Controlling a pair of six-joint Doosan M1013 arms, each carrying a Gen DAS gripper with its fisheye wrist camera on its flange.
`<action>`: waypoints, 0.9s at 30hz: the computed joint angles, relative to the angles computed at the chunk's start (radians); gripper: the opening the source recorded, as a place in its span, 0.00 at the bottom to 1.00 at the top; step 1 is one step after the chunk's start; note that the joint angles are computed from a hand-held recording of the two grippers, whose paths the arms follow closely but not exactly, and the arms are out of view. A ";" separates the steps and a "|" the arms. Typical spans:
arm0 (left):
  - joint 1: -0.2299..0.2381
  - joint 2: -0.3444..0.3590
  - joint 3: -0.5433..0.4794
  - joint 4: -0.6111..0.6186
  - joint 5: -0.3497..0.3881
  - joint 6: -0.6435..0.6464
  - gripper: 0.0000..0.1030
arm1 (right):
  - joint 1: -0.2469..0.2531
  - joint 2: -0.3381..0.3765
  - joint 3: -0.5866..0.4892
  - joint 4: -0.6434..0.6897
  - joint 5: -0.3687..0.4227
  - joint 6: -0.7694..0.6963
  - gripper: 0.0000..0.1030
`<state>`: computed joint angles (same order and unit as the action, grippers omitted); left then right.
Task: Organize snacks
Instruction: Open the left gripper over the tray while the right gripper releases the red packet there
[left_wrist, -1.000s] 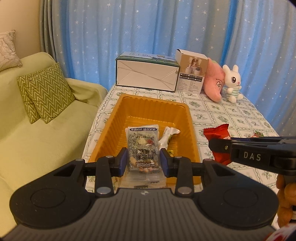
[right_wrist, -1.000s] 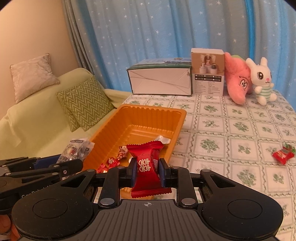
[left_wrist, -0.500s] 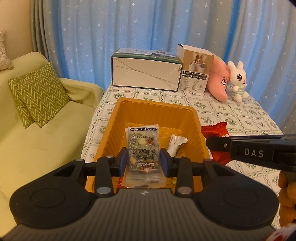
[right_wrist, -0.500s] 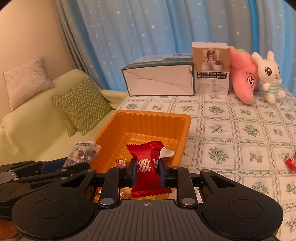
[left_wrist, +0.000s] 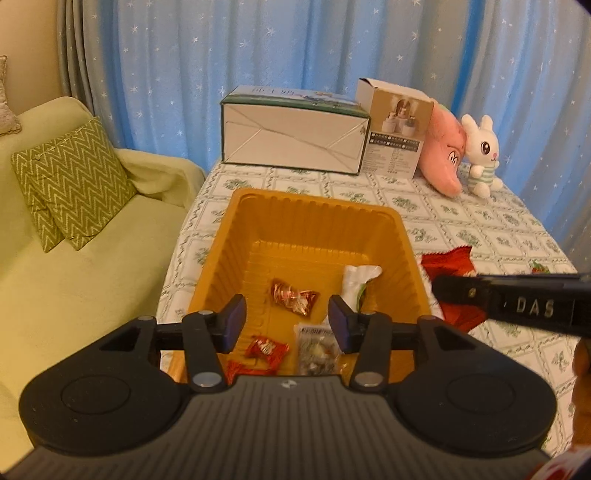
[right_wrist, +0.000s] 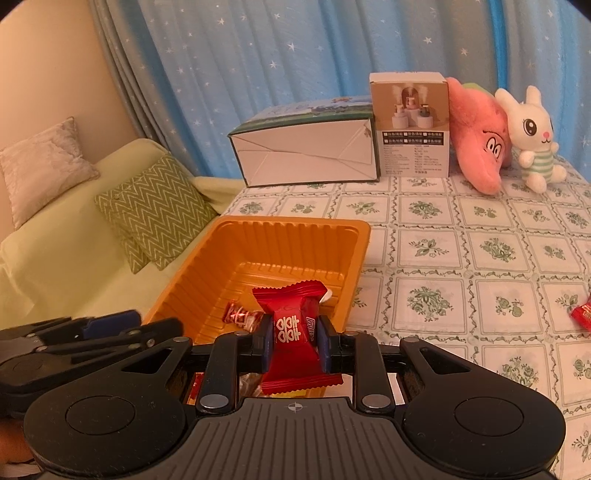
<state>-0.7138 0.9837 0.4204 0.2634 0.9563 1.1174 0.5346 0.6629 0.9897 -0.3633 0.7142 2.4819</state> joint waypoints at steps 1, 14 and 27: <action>0.000 -0.009 0.017 0.004 -0.002 -0.002 0.44 | -0.001 0.001 -0.001 0.005 0.000 -0.002 0.24; -0.008 -0.064 0.111 0.028 -0.029 -0.024 0.43 | 0.001 0.009 -0.016 0.071 -0.008 -0.042 0.24; -0.008 -0.099 0.178 0.059 -0.046 -0.077 0.43 | -0.015 0.001 0.016 0.143 -0.071 -0.026 0.56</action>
<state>-0.7219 0.8852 0.5982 0.3223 0.9108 1.0408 0.5199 0.6643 1.0056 -0.2207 0.6429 2.4563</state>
